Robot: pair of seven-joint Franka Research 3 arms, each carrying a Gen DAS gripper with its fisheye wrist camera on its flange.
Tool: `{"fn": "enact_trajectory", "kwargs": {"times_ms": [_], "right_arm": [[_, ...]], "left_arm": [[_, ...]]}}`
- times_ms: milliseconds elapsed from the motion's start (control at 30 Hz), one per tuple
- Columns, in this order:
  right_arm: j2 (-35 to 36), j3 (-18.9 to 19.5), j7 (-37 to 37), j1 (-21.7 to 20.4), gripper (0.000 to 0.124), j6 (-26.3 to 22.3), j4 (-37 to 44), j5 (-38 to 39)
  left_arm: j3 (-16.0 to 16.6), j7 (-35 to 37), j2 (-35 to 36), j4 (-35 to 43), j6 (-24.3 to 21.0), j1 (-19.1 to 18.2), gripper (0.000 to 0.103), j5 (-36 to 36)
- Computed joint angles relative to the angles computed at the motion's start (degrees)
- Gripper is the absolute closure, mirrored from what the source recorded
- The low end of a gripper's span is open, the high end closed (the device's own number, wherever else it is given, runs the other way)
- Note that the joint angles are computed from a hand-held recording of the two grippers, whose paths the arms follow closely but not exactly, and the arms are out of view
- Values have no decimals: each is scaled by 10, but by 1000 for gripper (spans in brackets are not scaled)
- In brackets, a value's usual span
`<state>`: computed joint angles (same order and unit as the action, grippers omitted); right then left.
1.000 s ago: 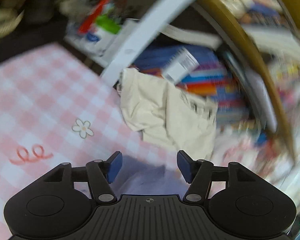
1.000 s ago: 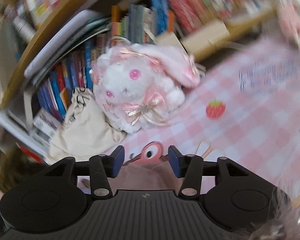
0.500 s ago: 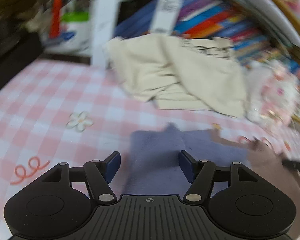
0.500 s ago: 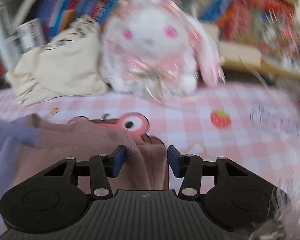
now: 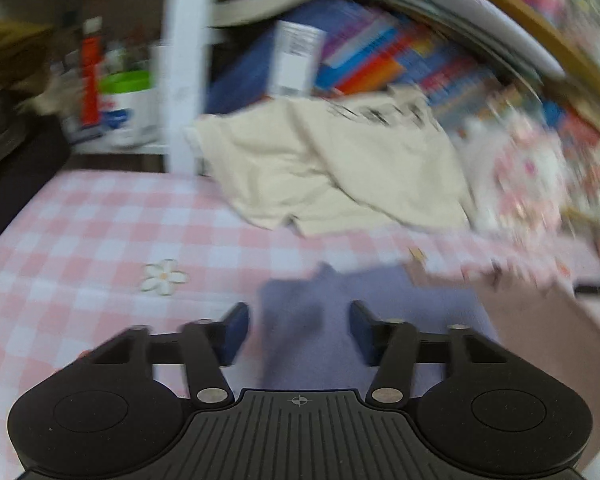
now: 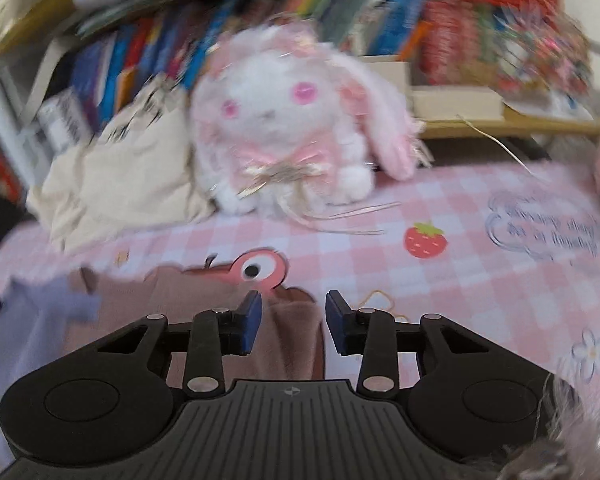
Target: Fold clothes
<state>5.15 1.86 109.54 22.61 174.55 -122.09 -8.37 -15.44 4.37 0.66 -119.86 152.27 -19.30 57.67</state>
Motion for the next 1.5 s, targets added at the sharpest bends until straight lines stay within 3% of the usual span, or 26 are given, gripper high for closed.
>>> {"fn": "enact_trajectory", "kwargs": {"times_ms": [33,67,100,133,200,233,267,333,367,467,533,600,633,667,733,800,833,900,1033,1100,1167,1267,1300,1400,1500], "right_arm": [[4,-5,2,7,97,-14,8,-29],[4,-9,12,11,118,-14,9,-46],[2,-13,27,13,120,-5,5,-57],[0,-18,42,15,121,3,2,-70],[-7,-23,83,13,121,29,-11,-71],[-10,-29,121,12,123,35,-19,-65],[-10,-46,175,20,123,20,-17,-98],[-1,-40,188,9,123,-23,-7,-107],[3,-34,187,3,123,-40,-4,-100],[-6,-21,190,-15,122,-19,-23,-60],[-16,-6,163,-27,119,5,-36,-14],[-26,25,61,-42,104,23,-43,89],[-29,39,1,-46,89,28,-44,144],[-29,51,-57,-47,86,28,-39,193],[-25,54,-108,-38,87,1,-22,214],[-14,42,-94,-23,95,-52,1,153],[-11,37,-88,-16,119,-73,8,118],[-24,23,-44,-2,118,-51,-10,26],[-96,36,60,-26,119,36,-91,0],[-111,68,118,-66,119,31,-108,-27],[-91,77,113,-74,119,-8,-93,-28],[-64,66,104,-64,118,-14,-82,-22],[-60,62,104,-60,117,-16,-79,-21],[-63,51,110,-52,111,-17,-78,-28],[-79,45,66,-43,105,-10,-94,42]], "left_arm": [[-4,28,10,11,-18,-4,81,-10],[-6,48,17,20,-35,-9,91,-15],[-5,39,16,22,-47,-12,99,-8],[-3,8,13,19,-53,-14,99,11],[6,-125,-21,-17,-25,-4,100,51],[7,-145,-26,-27,-13,3,100,46],[5,-126,-24,-28,-18,6,100,23],[0,-72,-12,-20,-38,6,99,-11],[0,-80,-12,-21,-34,8,98,-4],[1,-108,-19,-27,-17,12,94,14],[-2,-100,-25,-30,-22,12,84,13],[-5,-104,-32,-34,-28,13,83,11],[-6,-112,-36,-38,-27,13,78,14],[-7,-116,-37,-41,-23,15,75,17],[-10,-105,-36,-41,-26,15,69,7],[-11,-92,-33,-39,-26,14,72,-3],[-12,-93,-37,-39,-25,13,78,7],[-16,-95,-44,-39,-24,12,99,28],[-23,-123,-59,-39,-20,13,99,71],[-25,-127,-54,-35,-22,14,99,68],[-18,-48,-27,-23,-29,10,99,-7],[-15,-32,-9,-10,-58,3,90,-24],[-12,-38,-12,-14,-53,2,89,-25],[-11,-52,-29,-33,-47,1,72,-29],[-15,-82,-60,-66,-28,4,59,-29]]}}
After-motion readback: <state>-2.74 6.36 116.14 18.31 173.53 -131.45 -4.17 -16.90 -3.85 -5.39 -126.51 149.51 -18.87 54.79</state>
